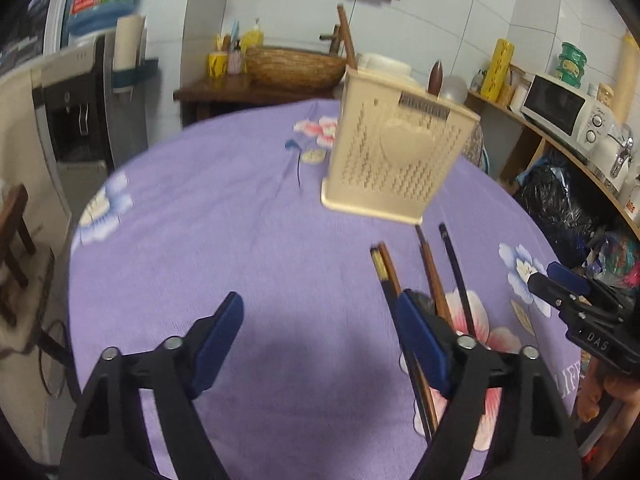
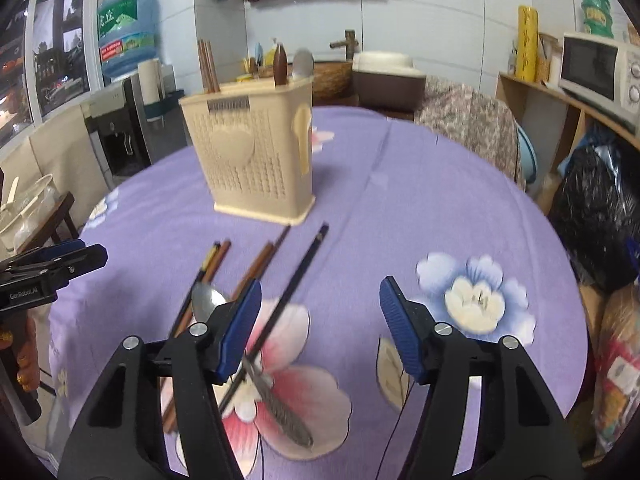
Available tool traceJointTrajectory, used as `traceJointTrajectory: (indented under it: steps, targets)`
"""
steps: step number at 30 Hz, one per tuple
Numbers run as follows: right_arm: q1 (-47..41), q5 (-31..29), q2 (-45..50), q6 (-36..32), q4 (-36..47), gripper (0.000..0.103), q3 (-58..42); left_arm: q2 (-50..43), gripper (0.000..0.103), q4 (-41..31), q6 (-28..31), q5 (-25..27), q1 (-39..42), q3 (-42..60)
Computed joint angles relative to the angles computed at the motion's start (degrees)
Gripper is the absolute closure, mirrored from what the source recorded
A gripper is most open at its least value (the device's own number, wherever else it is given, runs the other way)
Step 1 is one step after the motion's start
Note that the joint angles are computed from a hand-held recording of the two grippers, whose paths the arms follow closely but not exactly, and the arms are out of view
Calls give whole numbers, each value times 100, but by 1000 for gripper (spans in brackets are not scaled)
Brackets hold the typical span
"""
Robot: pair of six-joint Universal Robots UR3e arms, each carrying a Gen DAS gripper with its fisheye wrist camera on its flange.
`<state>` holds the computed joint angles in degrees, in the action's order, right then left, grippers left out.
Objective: Organize utensils
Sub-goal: 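Move both tools back down to the remaining utensils on the tablecloth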
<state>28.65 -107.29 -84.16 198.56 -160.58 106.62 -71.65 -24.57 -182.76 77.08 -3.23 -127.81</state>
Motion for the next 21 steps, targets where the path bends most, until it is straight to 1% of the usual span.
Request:
traceJointTrajectory:
  steps: [3,6,8,11,14,16,18,21]
  targets:
    - [115,-129,-18,271,-12,41,270,-153,44,6,-64,-48,-165,-105]
    - [181,-195,-32,427,9,41,399,-350,47,33,-101,-78,-406,-128]
    - [230,-241,-34,490,58,41,412,-615,48,119,-139,145,-758,-9]
    - [217,-154,-106,560,-4,41,539,-936,53,173,-159,437,-1178,184]
    - [204,-113,-121,601,43,41,521,-1133,53,241,-268,753,-1438,278]
    - [191,-71,-123,622,90,41,491,-1177,53,246,-298,787,-1487,287]
    - [193,-52,-126,635,115,41,482,-1265,54,283,-326,1004,-1635,345]
    - [223,-64,-125,651,89,41,473,-1293,55,283,-351,1128,-1712,366]
